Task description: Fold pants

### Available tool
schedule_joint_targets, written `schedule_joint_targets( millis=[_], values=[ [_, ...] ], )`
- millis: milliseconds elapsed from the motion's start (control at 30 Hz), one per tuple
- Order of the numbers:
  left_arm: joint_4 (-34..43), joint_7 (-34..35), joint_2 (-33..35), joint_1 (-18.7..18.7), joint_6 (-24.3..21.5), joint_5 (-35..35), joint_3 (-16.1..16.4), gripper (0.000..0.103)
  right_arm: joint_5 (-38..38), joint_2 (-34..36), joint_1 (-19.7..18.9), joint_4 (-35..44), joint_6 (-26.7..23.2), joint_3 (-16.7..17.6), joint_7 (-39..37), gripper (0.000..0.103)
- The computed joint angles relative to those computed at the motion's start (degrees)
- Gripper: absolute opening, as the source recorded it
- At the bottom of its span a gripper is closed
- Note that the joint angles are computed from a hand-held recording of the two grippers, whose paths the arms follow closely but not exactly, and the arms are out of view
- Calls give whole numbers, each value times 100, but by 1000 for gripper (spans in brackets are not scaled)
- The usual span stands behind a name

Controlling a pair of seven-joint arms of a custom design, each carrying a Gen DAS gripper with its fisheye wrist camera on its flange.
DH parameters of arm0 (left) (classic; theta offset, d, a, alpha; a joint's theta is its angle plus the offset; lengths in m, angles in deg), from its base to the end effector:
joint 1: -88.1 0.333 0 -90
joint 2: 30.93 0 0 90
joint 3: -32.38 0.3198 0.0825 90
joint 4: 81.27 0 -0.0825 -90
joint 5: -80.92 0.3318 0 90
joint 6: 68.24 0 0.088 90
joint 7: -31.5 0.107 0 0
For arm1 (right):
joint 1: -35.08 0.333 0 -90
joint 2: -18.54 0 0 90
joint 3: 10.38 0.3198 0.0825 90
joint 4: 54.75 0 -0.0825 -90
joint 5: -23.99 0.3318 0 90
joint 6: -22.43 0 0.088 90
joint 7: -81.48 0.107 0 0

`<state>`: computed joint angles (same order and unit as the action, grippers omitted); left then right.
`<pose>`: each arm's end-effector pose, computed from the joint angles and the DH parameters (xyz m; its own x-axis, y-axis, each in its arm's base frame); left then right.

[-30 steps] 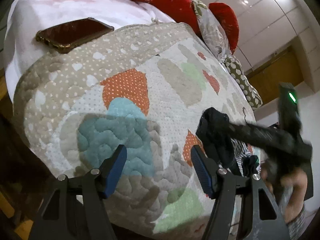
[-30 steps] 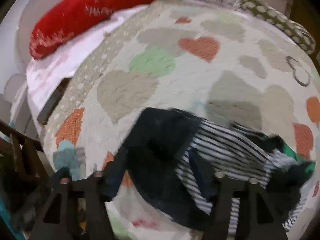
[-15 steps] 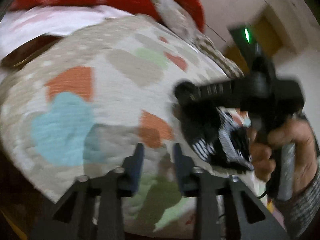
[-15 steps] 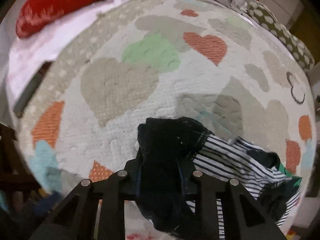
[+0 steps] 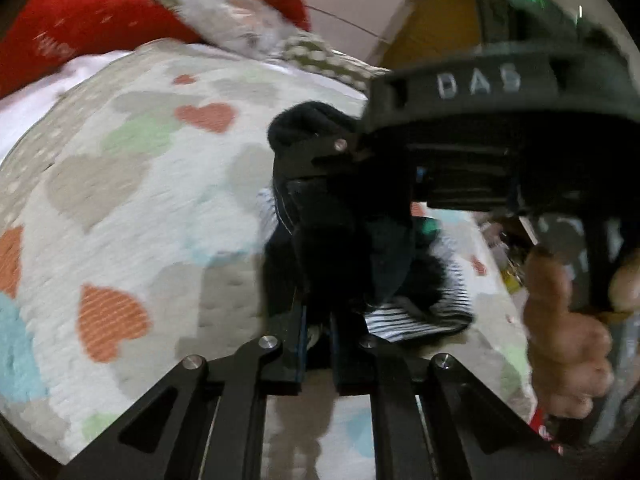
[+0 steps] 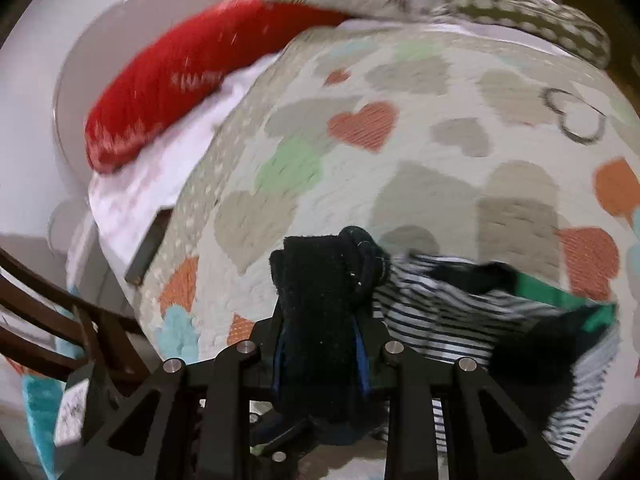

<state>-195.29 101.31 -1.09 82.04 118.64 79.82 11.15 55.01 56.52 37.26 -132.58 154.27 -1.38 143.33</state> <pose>0.5746 -0.2585 0.3500 -0.1279 -0.8996 0.4176 -0.7995 -0.1556 -0.5802 0.7014 0.1199 0.3933 0.3774 -0.8329 -0.4047 -0.8921 -0.2099 -0.4000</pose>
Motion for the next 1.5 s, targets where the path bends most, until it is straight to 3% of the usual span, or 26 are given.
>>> schedule_joint_targets(
  millis=[233, 367, 467, 567, 667, 733, 800, 833, 867, 900, 1000, 1100, 1200, 1267, 1300, 1333, 1433, 1500],
  values=[
    [538, 250, 262, 125, -578, -96, -491, 16, 1105, -215, -961, -493, 112, 1, -471, 29],
    [636, 168, 212, -208, -889, -283, -106, 22, 1278, 25, -1245, -399, -6, -139, -453, 36],
    [747, 69, 210, -388, -1105, -390, 167, 23, 1273, -100, -1217, -806, 707, -325, -294, 41],
    [958, -81, 235, -726, -1320, -316, 568, 23, 1660, -305, -1483, -1168, 1152, -131, -595, 43],
    [1068, -147, 258, -927, -1389, -197, 749, 24, 2155, -432, -1742, -1340, 1056, 113, -1185, 43],
    [1058, -214, 238, -1073, -1381, -98, 872, 28, 2254, -481, -1666, -1458, 1056, 84, -1390, 54],
    [1074, -245, 234, -1104, -1439, -55, 888, 29, 2254, -520, -1465, -1643, 1318, 18, -1529, 57],
    [1092, -262, 228, -1121, -1491, -31, 908, 29, 2252, -530, -1418, -1715, 1394, 3, -1611, 55],
    [1078, -308, 199, -1161, -1499, 2, 962, 29, 2248, -536, -1396, -1776, 1416, 1, -1695, 44],
    [1081, -356, 182, -1204, -1500, 42, 1024, 29, 2312, -537, -1423, -1809, 1386, 25, -1778, 21],
    [1217, -476, 205, -1312, -1567, 175, 1156, 32, 2952, -686, -1657, -2046, 1297, 121, -2109, 19],
    [1569, -685, 374, -1606, -1699, 458, 1427, 41, 3274, -761, -1666, -2248, 1285, -41, -2163, 18],
    [2090, -639, 736, -1694, -2031, 669, 1404, 42, 3304, -655, -1643, -2263, 1168, -218, -1914, 18],
    [2510, -484, 1070, -1616, -2455, 650, 1213, 42, 3286, -536, -1685, -2170, 989, -282, -1662, 23],
    [2674, -475, 1205, -1633, -2634, 649, 1202, 42, 3239, -489, -1694, -2121, 930, -322, -1509, 34],
    [2747, -515, 1280, -1679, -2711, 673, 1242, 42, 3272, -505, -1732, -2130, 919, -321, -1476, 37],
    [2656, -710, 1299, -1851, -2517, 853, 1443, 43, 3978, -824, -1895, -2385, 1230, -163, -2124, 37],
    [2640, -750, 1298, -1843, -2486, 888, 1435, 43, 4949, -1015, -2155, -2482, 1009, -6, -2942, 37]
  ],
)
